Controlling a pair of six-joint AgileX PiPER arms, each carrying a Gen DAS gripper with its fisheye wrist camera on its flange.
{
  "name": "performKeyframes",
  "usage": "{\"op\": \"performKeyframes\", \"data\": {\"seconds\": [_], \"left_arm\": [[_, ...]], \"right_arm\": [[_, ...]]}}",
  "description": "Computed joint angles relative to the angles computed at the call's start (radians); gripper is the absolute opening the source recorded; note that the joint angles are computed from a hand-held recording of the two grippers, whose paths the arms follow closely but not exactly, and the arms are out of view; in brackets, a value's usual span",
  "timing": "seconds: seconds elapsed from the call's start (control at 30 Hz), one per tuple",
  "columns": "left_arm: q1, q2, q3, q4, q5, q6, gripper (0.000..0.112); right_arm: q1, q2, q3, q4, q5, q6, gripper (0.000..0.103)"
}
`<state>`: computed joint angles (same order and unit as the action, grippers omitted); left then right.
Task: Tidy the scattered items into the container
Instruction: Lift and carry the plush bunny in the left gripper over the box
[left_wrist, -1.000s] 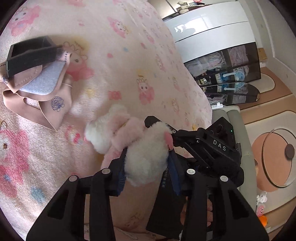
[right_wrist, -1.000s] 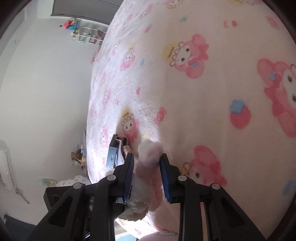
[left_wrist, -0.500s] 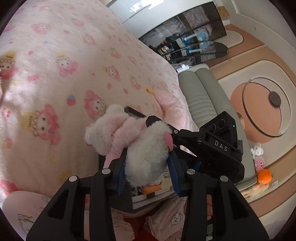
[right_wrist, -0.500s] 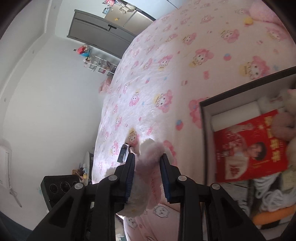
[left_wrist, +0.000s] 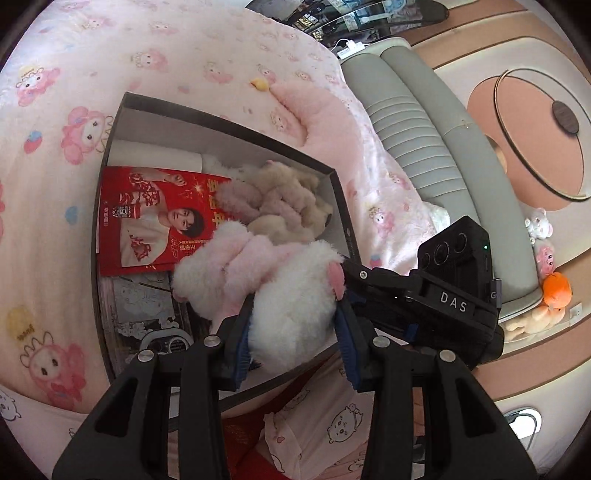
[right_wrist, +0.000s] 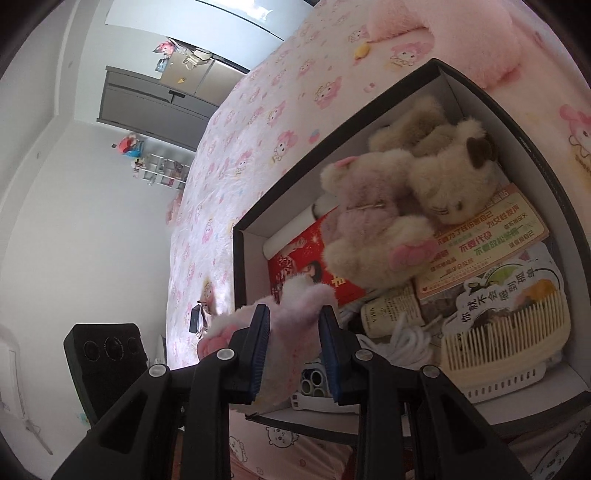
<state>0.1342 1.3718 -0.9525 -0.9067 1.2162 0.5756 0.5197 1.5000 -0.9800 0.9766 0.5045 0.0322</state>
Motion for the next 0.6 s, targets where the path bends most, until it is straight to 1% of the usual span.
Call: {"op": "performKeyframes", "data": {"seconds": [0.07, 0.1, 0.17, 0.23, 0.37, 0.4, 0.5, 0.6], "left_arm": [[-0.063, 0.004, -0.029, 0.091, -0.038, -0.055, 0.041], [-0.090, 0.006, -0.043, 0.133, -0.046, -0.077, 0.041], [-0.107, 0.015, -0.050, 0.178, -0.045, -0.071, 0.042], [-0.107, 0.013, -0.035, 0.193, -0.039, -0.065, 0.042], [-0.096, 0.014, 0.001, 0.191, -0.031, -0.078, 0.043], [-0.096, 0.013, 0.008, 0.191, -0.031, -0.082, 0.043], [-0.104, -0.002, 0.027, 0.205, -0.037, -0.101, 0.044], [-0.108, -0.014, 0.041, 0.208, -0.048, -0.120, 0.047]], "right_arm": [[0.013, 0.007, -0.011, -0.095, 0.004, 0.062, 0.025], [0.024, 0.006, -0.013, -0.149, 0.009, 0.095, 0.025], [0.039, 0.007, -0.010, -0.229, 0.025, 0.142, 0.025], [0.045, 0.012, -0.013, -0.306, 0.051, 0.194, 0.025], [0.064, 0.014, -0.056, -0.537, 0.092, 0.331, 0.025], [0.065, 0.012, -0.073, -0.569, 0.102, 0.338, 0.025], [0.057, -0.005, -0.101, -0.600, 0.117, 0.293, 0.025], [0.058, -0.012, -0.089, -0.564, 0.087, 0.189, 0.025]]}}
